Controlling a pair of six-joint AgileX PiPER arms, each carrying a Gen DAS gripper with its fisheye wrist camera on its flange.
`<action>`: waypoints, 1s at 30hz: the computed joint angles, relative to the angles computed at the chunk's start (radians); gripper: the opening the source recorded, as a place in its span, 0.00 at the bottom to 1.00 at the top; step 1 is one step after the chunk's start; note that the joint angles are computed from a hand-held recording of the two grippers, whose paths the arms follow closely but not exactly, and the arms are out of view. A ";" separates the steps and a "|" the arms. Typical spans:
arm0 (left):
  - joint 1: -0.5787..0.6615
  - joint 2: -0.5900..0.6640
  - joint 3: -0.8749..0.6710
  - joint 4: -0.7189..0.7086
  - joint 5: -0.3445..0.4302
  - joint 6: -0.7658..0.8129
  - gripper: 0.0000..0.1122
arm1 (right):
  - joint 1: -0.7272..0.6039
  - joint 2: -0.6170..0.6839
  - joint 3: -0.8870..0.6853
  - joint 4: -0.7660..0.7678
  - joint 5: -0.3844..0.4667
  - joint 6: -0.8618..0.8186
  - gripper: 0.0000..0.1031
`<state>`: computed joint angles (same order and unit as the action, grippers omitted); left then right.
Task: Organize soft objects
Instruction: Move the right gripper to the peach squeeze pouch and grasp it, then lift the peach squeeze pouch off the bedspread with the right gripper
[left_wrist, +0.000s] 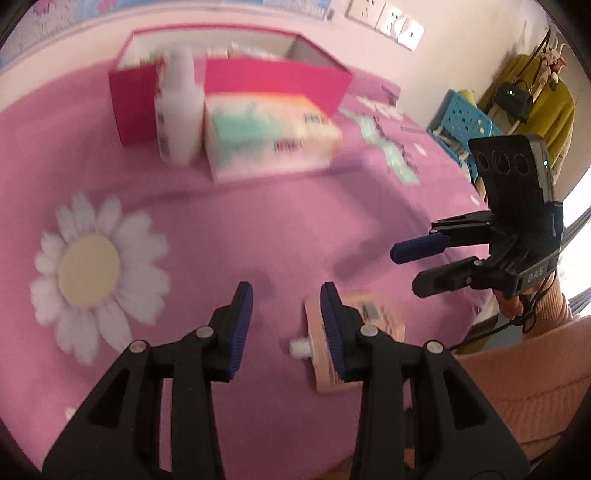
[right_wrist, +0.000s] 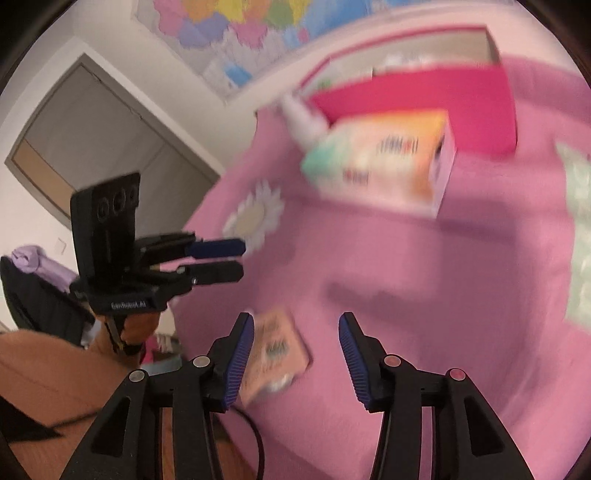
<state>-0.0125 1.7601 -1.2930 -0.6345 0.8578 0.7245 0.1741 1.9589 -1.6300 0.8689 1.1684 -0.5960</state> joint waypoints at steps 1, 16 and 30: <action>-0.003 -0.005 0.019 0.001 0.000 -0.002 0.35 | 0.003 -0.003 0.018 0.003 0.003 -0.007 0.47; 0.034 -0.010 0.088 -0.085 0.077 0.060 0.35 | 0.039 -0.060 0.171 0.053 -0.017 -0.043 0.37; -0.011 0.043 0.011 -0.084 0.032 -0.014 0.35 | 0.089 -0.035 0.104 -0.030 -0.178 0.038 0.25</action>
